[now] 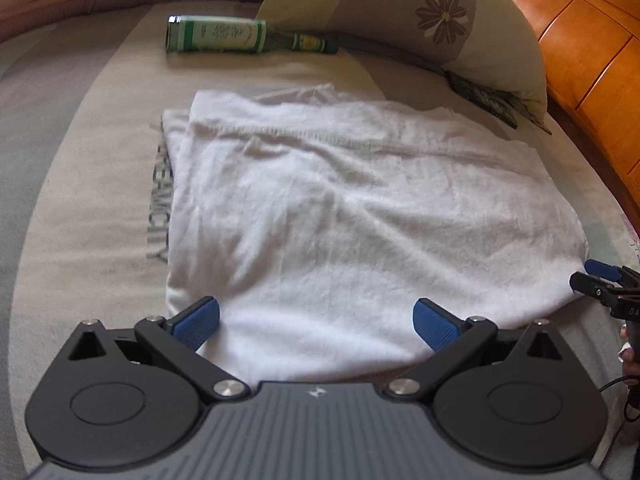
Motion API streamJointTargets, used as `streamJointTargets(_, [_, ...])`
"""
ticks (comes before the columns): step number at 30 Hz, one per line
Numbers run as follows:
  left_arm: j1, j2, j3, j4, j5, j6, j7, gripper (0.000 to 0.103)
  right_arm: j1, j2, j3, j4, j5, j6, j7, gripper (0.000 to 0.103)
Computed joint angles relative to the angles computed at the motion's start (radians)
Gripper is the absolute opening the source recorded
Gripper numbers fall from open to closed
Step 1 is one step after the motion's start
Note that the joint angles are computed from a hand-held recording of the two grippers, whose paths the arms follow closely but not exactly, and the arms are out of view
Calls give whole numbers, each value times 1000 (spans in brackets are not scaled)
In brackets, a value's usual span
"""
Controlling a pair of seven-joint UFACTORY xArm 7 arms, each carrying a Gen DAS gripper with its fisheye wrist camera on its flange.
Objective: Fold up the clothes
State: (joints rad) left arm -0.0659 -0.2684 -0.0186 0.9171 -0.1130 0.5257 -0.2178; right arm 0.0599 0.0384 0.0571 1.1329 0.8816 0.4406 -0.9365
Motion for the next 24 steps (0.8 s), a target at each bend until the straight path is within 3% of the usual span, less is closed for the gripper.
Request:
streamJointTargets(5, [-20, -103, 10, -60, -11, 40, 39, 102, -5, -8, -2, -15, 98, 0, -94, 103])
streamJointTargets(9, [-19, -121, 50, -71, -46, -54, 98, 102, 0, -13, -1, -27, 144, -19, -134, 103])
streamJointTargets(14, [-64, -55, 166, -37, -295, -27, 199, 102, 2, -15, -6, -29, 153, -14, -136, 103])
streamJointTargets(17, [-132, -72, 235, -65, -542, -49, 384, 102, 3, -15, -7, -30, 165, -15, -144, 103])
streamJointTargets(21, [-147, -90, 258, -72, -717, -56, 519, 102, 9, -15, -3, -36, 164, -34, -152, 103])
streamJointTargets(24, [-137, -94, 257, -71, -788, -34, 588, 102, 10, -16, -3, -39, 171, -38, -158, 103])
